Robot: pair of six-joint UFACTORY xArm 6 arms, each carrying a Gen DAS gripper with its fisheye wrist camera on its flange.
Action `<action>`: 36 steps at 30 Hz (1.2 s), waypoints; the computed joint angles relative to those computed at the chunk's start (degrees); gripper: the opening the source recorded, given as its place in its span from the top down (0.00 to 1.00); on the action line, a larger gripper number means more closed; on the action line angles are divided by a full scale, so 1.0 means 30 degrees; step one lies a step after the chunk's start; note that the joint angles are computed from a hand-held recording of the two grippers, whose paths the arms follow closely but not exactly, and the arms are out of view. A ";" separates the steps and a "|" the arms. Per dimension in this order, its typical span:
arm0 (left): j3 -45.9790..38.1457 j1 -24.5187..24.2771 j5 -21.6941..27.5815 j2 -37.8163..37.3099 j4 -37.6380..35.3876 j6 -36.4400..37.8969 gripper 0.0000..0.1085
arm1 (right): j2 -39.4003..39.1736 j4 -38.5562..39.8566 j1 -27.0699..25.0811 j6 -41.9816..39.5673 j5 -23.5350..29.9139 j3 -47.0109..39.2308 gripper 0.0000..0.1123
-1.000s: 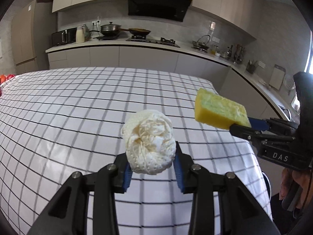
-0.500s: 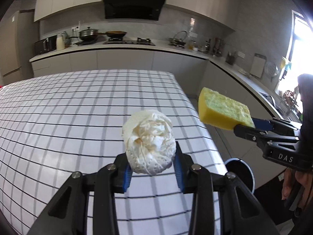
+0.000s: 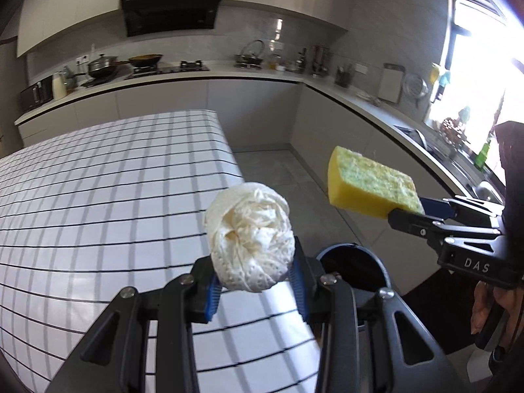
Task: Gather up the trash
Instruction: 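Carry the sponge and tissue over the black bin with both grippers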
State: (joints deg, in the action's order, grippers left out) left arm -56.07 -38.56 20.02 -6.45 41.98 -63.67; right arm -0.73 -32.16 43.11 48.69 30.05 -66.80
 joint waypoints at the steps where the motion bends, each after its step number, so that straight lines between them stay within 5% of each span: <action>1: -0.0319 -0.0279 0.0035 0.0318 0.0022 -0.0024 0.65 | -0.0679 -0.0151 -0.0162 0.0202 0.0071 0.0763 0.59; 12: -0.3468 -0.2603 0.0607 0.3359 -0.0394 -0.0199 0.65 | -0.6099 0.0046 -0.2006 0.0153 0.0052 0.6768 0.59; 20: -0.5605 -0.3986 0.1310 0.5862 -0.0532 -0.1123 0.65 | -0.8866 0.1916 -0.3684 -0.2560 -0.0678 1.0360 0.59; 28: -0.7354 -0.4921 0.2008 0.8137 -0.1801 -0.0726 0.65 | -0.9511 0.3873 -0.4989 -0.4863 -0.1506 1.2482 0.59; 36: -0.8319 -0.5024 0.2174 0.9765 -0.2931 -0.0436 0.65 | -0.7214 0.6080 -0.5742 -0.7774 -0.3223 1.2701 0.59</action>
